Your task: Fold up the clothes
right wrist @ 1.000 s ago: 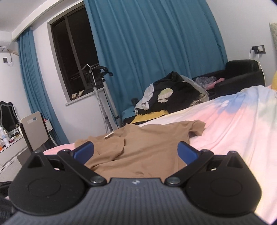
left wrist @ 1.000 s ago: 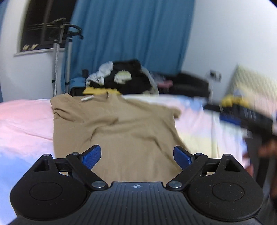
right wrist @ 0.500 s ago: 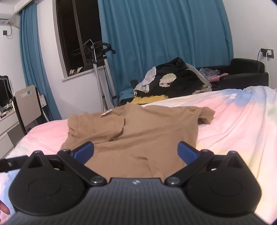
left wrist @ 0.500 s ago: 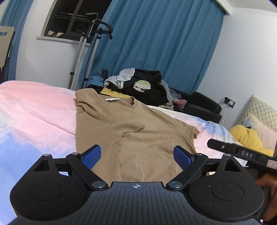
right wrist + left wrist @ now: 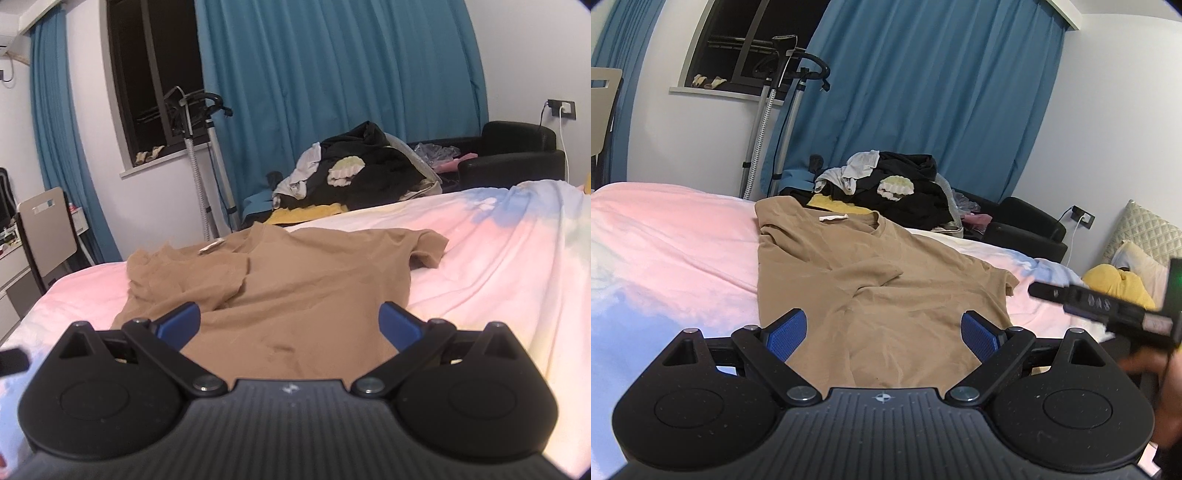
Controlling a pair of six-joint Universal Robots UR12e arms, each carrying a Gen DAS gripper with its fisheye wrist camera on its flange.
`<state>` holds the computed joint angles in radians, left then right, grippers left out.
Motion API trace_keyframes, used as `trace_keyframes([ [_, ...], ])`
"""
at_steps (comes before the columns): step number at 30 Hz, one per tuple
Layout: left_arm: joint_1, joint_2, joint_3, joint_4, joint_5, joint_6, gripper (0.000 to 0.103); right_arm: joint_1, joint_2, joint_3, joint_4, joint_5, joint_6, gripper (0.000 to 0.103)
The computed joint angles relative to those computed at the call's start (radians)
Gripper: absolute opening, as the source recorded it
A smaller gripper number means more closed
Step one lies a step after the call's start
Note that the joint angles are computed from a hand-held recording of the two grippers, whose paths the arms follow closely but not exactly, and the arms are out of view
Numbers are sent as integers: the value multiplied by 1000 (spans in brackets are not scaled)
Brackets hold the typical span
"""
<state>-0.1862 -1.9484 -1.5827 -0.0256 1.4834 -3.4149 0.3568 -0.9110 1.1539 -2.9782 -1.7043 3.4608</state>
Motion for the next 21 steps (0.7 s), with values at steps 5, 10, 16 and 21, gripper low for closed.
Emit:
trace_keyframes([
  [5,-3,-4,2,-16,11,0,93,-42,49,-85,45,9,120,103],
  [10,-2,-15,13,-44,1,-29,94,-97,105,-146,71,34,336,103],
  [16,0,-48,47,-74,-22,-50,94,-138,195,-234,55,139,499,97],
  [21,6,-72,74,-125,-56,-48,94,-139,294,-393,142,90,494,75],
])
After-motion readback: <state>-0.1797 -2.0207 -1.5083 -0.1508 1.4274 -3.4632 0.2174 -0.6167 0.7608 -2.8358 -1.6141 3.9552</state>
